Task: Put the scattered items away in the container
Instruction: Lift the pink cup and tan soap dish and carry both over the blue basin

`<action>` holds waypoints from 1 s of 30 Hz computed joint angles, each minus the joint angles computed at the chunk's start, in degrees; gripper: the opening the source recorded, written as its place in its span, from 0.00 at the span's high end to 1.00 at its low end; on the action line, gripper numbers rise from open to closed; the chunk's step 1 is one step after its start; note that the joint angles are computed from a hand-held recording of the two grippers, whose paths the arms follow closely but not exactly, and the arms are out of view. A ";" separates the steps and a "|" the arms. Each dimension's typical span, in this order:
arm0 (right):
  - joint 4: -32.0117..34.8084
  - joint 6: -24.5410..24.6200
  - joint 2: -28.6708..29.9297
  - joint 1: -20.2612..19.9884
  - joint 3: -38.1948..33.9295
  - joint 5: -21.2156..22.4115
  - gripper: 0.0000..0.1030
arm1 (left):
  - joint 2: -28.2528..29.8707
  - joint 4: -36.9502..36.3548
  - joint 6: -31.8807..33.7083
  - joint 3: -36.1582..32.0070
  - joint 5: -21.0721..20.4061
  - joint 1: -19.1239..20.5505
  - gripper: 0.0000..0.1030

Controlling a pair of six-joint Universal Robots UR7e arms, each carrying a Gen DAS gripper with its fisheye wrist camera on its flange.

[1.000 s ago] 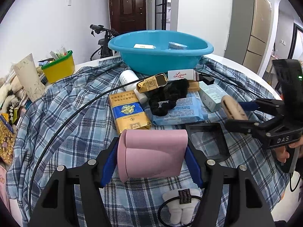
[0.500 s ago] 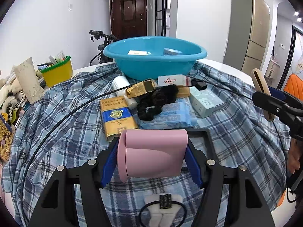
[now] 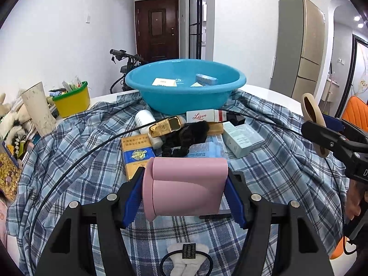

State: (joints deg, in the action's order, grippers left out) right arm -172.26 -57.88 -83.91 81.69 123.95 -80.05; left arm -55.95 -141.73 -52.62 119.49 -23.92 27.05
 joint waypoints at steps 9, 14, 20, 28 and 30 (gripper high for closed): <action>0.24 2.82 1.01 1.42 -2.73 0.01 0.26 | -0.19 1.60 1.28 -2.19 1.31 0.38 0.35; 0.61 4.06 2.19 3.01 -5.14 -0.84 0.26 | -0.37 1.99 2.84 -4.17 2.11 1.05 0.35; 1.19 5.58 4.71 5.41 -9.36 -2.32 0.25 | 0.31 -1.29 8.97 -7.43 3.11 2.42 0.35; 2.68 7.80 9.79 7.73 -16.61 -4.22 0.25 | 3.38 -8.87 20.35 -13.55 2.49 5.79 0.35; 3.21 8.30 11.17 8.10 -18.62 -4.65 0.25 | 4.14 -10.30 22.90 -15.53 1.60 6.92 0.35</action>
State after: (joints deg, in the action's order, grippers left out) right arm -169.05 -49.58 -72.74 89.79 105.33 -84.70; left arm -51.81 -152.03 -29.72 103.95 -22.32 33.97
